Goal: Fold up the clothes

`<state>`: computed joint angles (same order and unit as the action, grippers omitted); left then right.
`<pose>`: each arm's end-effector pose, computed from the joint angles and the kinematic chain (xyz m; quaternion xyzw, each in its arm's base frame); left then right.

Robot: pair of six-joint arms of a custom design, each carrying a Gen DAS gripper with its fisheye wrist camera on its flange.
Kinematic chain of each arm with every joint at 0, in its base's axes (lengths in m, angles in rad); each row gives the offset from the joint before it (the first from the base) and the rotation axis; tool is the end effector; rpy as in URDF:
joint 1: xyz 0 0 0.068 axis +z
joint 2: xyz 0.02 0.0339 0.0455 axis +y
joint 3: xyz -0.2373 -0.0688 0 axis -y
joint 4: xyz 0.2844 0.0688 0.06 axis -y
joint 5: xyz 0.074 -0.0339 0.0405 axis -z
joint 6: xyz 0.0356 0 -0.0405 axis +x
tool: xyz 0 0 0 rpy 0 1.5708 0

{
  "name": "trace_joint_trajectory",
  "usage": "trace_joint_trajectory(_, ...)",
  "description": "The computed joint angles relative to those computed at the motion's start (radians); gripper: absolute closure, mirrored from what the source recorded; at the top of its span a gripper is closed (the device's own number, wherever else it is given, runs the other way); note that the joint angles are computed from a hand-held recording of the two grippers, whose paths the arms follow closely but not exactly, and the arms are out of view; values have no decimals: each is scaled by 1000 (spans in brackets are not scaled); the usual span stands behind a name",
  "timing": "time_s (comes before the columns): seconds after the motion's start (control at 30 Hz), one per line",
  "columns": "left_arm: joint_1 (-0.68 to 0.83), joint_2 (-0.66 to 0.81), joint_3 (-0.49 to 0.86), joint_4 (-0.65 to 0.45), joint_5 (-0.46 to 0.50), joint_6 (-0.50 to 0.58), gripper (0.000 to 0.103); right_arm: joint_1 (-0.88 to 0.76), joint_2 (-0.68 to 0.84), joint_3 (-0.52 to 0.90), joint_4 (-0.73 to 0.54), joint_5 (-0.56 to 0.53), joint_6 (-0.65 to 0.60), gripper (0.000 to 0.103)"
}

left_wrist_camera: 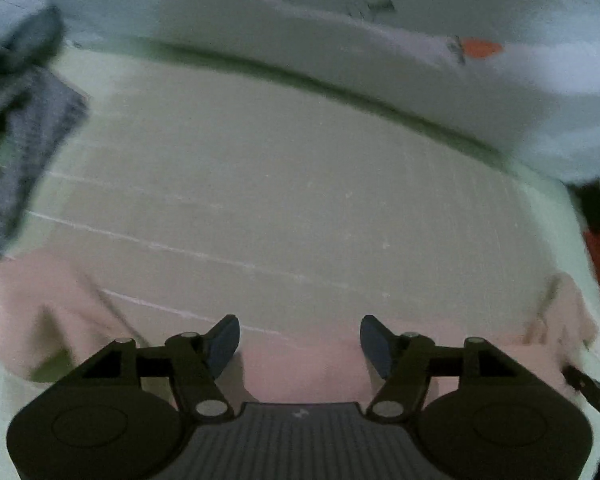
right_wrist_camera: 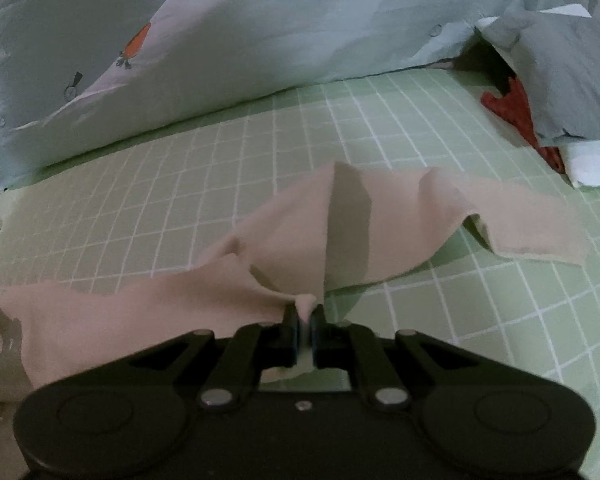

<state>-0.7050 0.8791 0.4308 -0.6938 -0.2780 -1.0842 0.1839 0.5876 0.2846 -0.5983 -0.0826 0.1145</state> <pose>0.1556 -0.1195 0.1286 -0.2113 0.9448 -0.0796 0.2374 0.1762 0.0358 0.1316 -0.0463 0.9426 0.0874 0.3188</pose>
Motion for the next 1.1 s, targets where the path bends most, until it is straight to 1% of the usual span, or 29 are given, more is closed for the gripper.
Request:
trace_joint_trajectory(0.1, 14, -23, -41, 53, 67, 34, 36, 4, -21, -4, -12, 9, 12, 96)
trace_joint_trajectory(0.17, 0, -51, -55, 47, 91, 27, 40, 21, -33, 0, -26, 28, 18, 96)
trace_joint_trajectory(0.2, -18, -52, -48, 30, 90, 12, 51, 32, -38, 2, -34, 40, 21, 96)
trace_joint_trajectory(0.23, -35, -46, -39, 13, 86, 10, 58, 42, -43, 6, -44, 51, 24, 96)
trace_joint_trajectory(0.27, -52, -36, -28, -6, 82, 17, 72, 47, -49, 13, -56, 56, 26, 96)
trace_joint_trajectory(0.3, -72, -30, -19, -23, 62, 20, 80, 52, -56, 19, -68, 60, 28, 96)
trace_joint_trajectory(0.33, -82, -38, -21, -34, 45, 11, 83, 57, -62, 25, -77, 64, 30, 96)
trace_joint_trajectory(0.37, -81, -56, -29, -41, 37, -4, 90, 62, -70, 28, -80, 70, 31, 96)
trace_joint_trajectory(0.4, -80, -75, -38, -48, 29, -19, 94, 67, -78, 31, -82, 76, 32, 96)
trace_joint_trajectory(0.47, -88, -111, -42, -74, -7, -45, 95, 81, -83, 38, -80, 92, 37, 96)
trace_joint_trajectory(0.53, -81, -146, -35, -100, -38, -42, 96, 99, -81, 46, -71, 111, 41, 96)
trace_joint_trajectory(0.63, -43, -167, -4, -118, -77, 11, 97, 117, -55, 73, -39, 121, 19, 96)
trace_joint_trajectory(0.7, 10, -157, 19, -98, -87, 69, 97, 128, -25, 98, 4, 121, -1, 96)
trace_joint_trajectory(0.77, 92, -137, 49, -59, -81, 154, 97, 134, 45, 139, 77, 116, -24, 96)
trace_joint_trajectory(0.83, 203, -84, 93, 5, -60, 260, 97, 136, 165, 203, 178, 102, -44, 96)
trace_joint_trajectory(0.93, 332, 22, 172, 96, -54, 378, 97, 143, 396, 325, 337, 73, -24, 97)
trace_joint_trajectory(1.0, 414, 133, 229, 181, -48, 451, 97, 162, 557, 406, 444, 80, -34, 97)
trace_joint_trajectory(1.1, 500, 322, 310, 283, -21, 496, 97, 205, 797, 551, 542, 126, -77, 97)
